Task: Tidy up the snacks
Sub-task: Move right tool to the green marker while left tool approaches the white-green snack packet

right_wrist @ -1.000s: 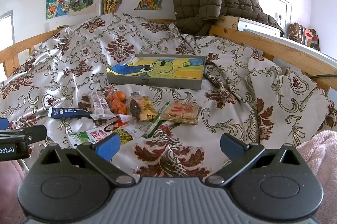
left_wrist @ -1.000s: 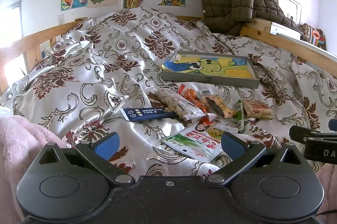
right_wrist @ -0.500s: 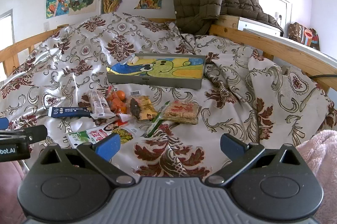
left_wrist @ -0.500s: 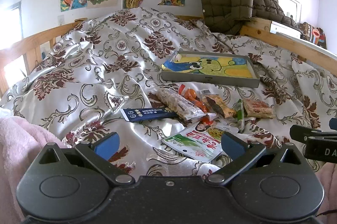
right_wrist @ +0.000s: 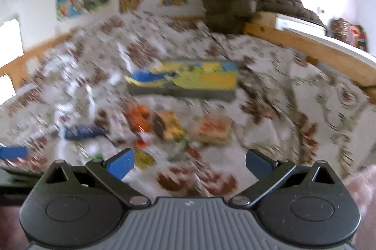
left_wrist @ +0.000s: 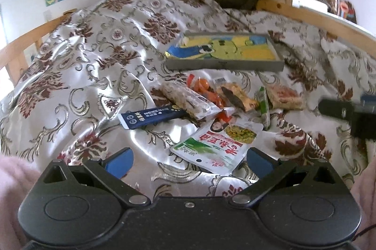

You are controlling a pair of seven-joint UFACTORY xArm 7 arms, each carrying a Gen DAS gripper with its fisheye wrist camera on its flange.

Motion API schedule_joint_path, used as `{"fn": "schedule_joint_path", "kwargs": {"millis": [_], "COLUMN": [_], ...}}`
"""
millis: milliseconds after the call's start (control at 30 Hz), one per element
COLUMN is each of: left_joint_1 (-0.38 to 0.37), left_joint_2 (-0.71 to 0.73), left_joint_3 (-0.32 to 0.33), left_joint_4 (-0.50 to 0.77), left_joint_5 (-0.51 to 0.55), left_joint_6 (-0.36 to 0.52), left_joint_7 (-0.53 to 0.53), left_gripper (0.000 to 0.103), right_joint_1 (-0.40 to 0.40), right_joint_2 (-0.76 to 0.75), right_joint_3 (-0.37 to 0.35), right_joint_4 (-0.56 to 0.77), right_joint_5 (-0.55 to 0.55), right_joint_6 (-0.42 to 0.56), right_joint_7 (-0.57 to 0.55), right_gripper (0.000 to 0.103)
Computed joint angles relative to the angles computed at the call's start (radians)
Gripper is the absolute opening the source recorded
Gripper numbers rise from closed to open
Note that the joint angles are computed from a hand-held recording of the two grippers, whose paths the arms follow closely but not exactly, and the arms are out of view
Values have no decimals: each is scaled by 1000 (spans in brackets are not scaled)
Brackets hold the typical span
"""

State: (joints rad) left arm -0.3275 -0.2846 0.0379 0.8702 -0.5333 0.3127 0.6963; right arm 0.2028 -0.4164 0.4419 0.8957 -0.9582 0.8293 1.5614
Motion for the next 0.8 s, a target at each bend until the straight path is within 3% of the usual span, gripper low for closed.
{"fn": "schedule_joint_path", "kwargs": {"millis": [67,200,367,533,700,800], "left_joint_1": [-18,6,47,105,157,180], "left_joint_2": [31,124,249,367,501,547], "left_joint_3": [18,7,-51,-112,-142,-160], "left_joint_4": [42,166,296,421,586,635], "left_joint_5": [-25,-61,-58,-19,60,61], "left_joint_6": [41,172,211,303,504,557], "left_joint_7": [42,102,207,258,95,25], "left_gripper": [102,102,102,102,102,102], "right_joint_1": [-16,-32,-38,-68,-15,60], "right_joint_2": [-7,37,57,127,215,266], "right_joint_3": [-19,-66,-185,-239,-333,-413], "right_joint_4": [-12,20,-8,-11,-4,11], "right_joint_5": [-39,-8,153,283,568,849], "right_joint_6": [-59,-88,-286,-447,-583,-621], "right_joint_7": [10,-62,-196,-342,-606,-817], "right_gripper": [103,103,103,103,103,103]}}
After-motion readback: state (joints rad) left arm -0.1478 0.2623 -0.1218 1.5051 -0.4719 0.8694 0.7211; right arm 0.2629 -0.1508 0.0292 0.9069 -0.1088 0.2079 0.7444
